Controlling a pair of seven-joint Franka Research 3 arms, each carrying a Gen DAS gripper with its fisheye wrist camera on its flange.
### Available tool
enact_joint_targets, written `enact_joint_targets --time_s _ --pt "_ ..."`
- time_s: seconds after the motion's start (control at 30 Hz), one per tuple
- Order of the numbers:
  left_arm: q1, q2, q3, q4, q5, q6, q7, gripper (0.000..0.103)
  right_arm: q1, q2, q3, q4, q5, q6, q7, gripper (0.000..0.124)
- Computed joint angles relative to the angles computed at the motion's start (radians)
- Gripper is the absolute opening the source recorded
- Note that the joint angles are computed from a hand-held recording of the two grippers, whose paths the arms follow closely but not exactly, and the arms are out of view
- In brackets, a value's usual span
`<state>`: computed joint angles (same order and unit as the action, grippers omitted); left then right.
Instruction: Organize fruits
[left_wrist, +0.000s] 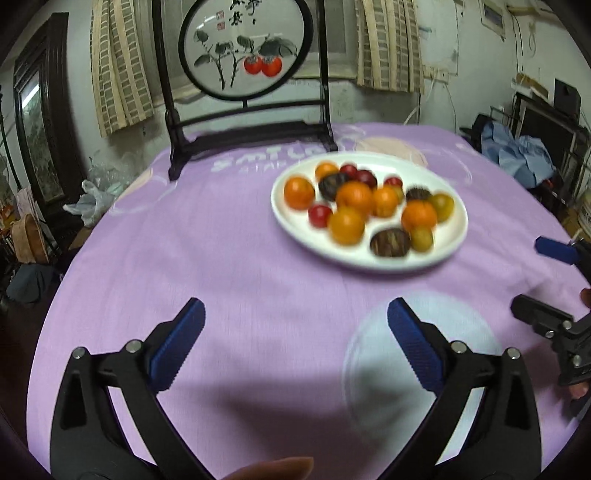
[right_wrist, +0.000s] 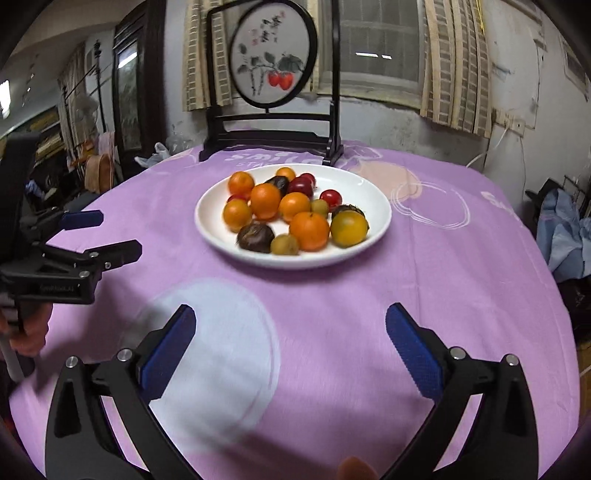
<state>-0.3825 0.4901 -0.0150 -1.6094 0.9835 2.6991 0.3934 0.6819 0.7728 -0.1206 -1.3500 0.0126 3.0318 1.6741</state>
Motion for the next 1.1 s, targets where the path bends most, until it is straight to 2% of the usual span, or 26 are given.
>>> enact_joint_targets --time_s 0.17,0.37,1.1 --pt "-0.012 -0.046 -0.003 -0.08 0.047 0.019 -0.035 0.101 0.002 -0.066 0.014 -0.121 0.023 0.074 -0.012 0.102" --pt "-0.005 -0.065 -0.014 -0.108 0.088 0.02 -0.076 0.101 0.01 -0.061 0.008 -0.106 0.032 0.017 -0.025 0.102" --pt "0.006 -0.068 -0.028 -0.115 0.117 -0.003 -0.111 0.101 0.017 -0.044 -0.005 -0.08 -0.021 -0.029 0.019 0.102"
